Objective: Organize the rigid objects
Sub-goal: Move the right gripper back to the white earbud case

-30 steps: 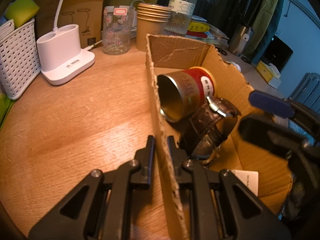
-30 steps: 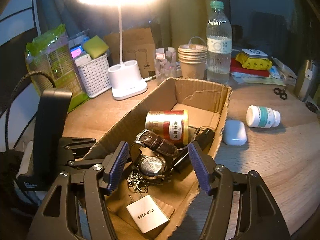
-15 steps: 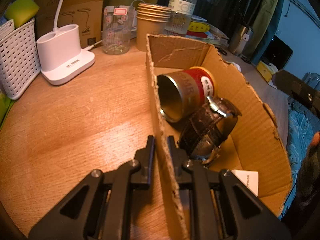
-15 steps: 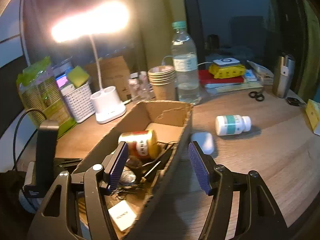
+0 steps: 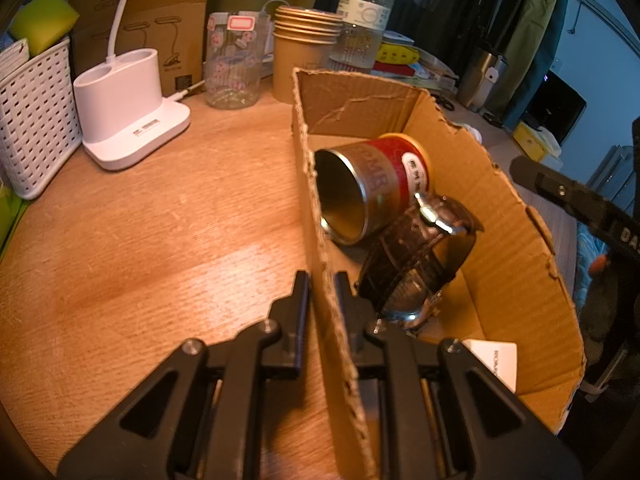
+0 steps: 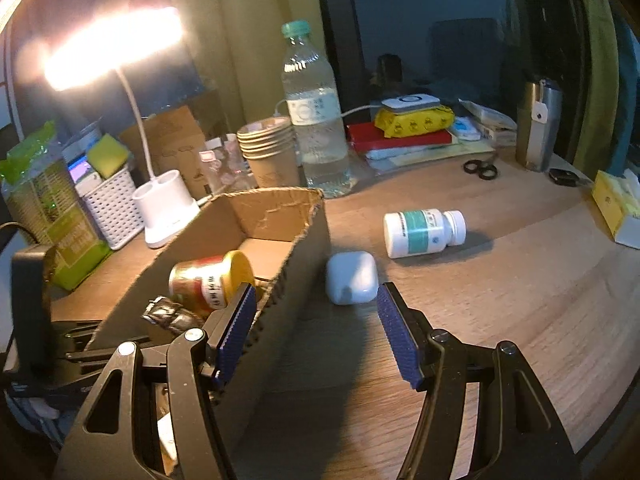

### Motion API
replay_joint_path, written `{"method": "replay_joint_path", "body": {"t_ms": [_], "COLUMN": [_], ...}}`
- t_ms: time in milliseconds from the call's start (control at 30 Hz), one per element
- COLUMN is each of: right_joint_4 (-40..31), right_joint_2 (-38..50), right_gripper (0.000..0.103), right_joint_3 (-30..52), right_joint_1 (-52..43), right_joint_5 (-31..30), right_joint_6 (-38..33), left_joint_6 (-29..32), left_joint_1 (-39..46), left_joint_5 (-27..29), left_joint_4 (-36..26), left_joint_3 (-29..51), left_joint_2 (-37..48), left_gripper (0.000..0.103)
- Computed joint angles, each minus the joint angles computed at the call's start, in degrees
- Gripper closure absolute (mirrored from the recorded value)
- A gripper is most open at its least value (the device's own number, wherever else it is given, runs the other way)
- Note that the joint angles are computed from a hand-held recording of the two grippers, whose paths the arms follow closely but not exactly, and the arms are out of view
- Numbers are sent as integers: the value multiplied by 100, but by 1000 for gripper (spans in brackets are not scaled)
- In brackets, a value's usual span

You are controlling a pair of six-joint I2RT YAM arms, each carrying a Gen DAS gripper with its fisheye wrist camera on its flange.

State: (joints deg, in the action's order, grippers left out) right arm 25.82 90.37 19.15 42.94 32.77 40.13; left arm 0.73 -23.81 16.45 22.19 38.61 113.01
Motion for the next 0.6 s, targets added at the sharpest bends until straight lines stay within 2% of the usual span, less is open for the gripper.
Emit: {"method": "replay_joint_path", "body": {"t_ms": [367,600], "right_joint_4": [575,851], "right_joint_2": [451,875], "right_gripper": [37,37], "right_joint_3": [-80,76], "right_joint_1": [-734,-1185], "right_joint_5": [-526,-1090], "right_joint_6": [-281,-508], "left_joint_6": [4,6], "left_joint_1": [5,6], "left_joint_5": [3,5], "left_joint_4": [-10,-10], "left_joint_3": [11,12], "left_joint_2": [2,3], "left_gripper": [89,89]}}
